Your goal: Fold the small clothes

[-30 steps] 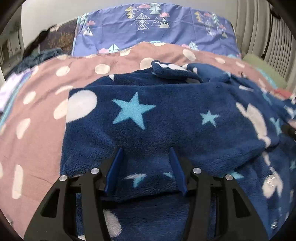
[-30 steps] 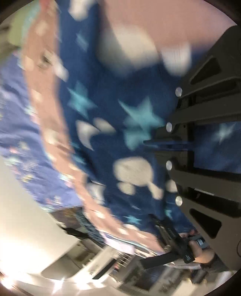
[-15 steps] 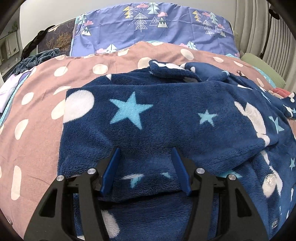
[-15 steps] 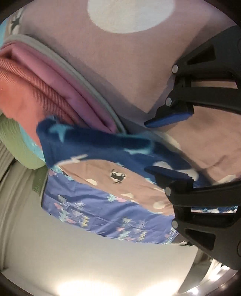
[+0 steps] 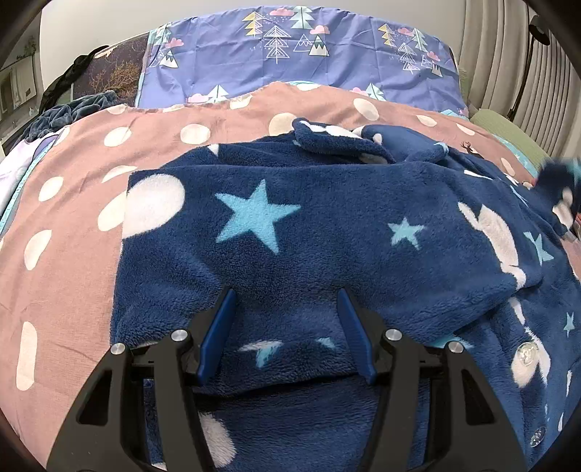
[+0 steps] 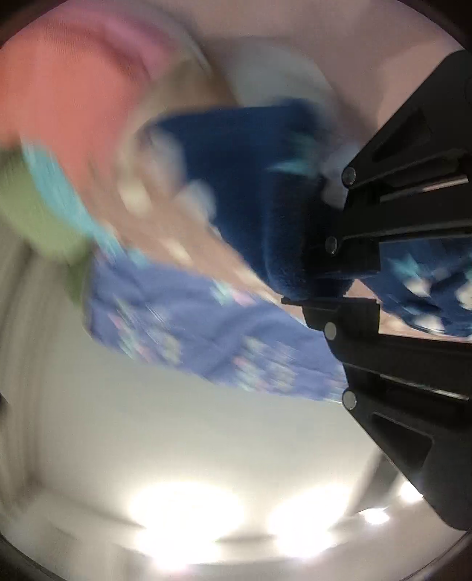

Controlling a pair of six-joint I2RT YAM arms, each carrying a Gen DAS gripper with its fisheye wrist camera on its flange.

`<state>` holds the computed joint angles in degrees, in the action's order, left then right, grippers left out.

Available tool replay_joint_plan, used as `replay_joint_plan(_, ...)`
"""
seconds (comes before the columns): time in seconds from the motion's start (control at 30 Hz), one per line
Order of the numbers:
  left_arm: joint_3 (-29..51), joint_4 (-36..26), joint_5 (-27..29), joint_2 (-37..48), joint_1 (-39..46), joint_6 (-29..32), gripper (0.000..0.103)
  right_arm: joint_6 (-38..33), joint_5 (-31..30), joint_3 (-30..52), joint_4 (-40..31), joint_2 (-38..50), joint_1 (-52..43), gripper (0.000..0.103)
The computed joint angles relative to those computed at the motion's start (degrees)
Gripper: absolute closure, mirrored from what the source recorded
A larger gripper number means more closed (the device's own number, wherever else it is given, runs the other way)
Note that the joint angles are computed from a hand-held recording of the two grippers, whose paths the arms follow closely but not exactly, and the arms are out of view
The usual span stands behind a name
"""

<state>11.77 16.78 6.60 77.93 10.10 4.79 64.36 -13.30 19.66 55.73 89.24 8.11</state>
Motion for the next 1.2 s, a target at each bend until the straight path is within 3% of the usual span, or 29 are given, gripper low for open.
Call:
replay_joint_plan(0.1,0.0,0.1,-0.1,0.0,-0.1,-0.1,0.044,-9.1,2.6,7.6,-5.9,1.5,16.5,0.096)
replay_joint_plan(0.2,-0.1,0.4,0.2,0.2,0.1,-0.1,0.043,-19.7,4.5,17.9,-15.8,9.0,30.6,0.094)
replay_joint_plan(0.3,-0.1,0.3,0.8,0.2,0.3,-0.1,0.043,-27.7,9.3,27.6,-28.3,18.8,39.6,0.083)
replay_joint_plan(0.33,-0.1,0.3,1.1,0.1,0.6,0.0,0.043,-28.3,9.9,28.9,-29.9,20.4,40.4,0.072)
replay_joint_plan(0.4,0.0,0.4,1.4,0.3,0.8,0.1,0.043,-26.8,10.1,28.1,-28.6,23.4,42.6,0.063)
replay_joint_plan(0.47,0.0,0.5,1.2,0.3,0.7,0.1,0.043,-24.6,7.7,24.3,-23.0,22.9,40.6,0.061)
replay_joint_plan(0.57,-0.1,0.7,1.1,0.4,0.7,0.2,0.043,-19.4,6.0,20.0,-17.7,21.0,37.8,0.047)
replay_joint_plan(0.7,-0.1,0.8,0.9,0.5,0.6,0.2,0.043,-8.7,5.0,14.2,-8.5,19.6,31.3,0.047)
replay_joint_plan(0.73,-0.1,0.8,1.0,0.5,0.6,0.3,0.043,-8.3,5.2,15.8,-10.8,19.2,29.8,0.058)
replay_joint_plan(0.8,-0.1,0.8,1.0,0.5,0.6,0.2,0.043,-9.1,6.5,18.8,-11.5,20.6,29.8,0.075)
replay_joint_plan(0.9,-0.1,0.8,1.4,0.6,0.7,0.1,0.043,-17.2,5.5,24.8,-14.1,21.2,33.8,0.077)
replay_joint_plan(0.97,0.0,0.7,1.7,0.5,0.8,0.0,0.042,-23.4,-1.3,28.5,-17.9,21.9,36.1,0.076)
replay_joint_plan(1.03,-0.1,0.6,2.1,0.3,1.0,0.0,0.042,-26.7,-2.0,30.4,-22.4,22.1,38.3,0.051)
replay_joint_plan(1.2,-0.1,0.2,6.1,0.3,3.0,1.0,0.033,-25.2,3.1,23.1,-21.9,18.7,37.4,0.047)
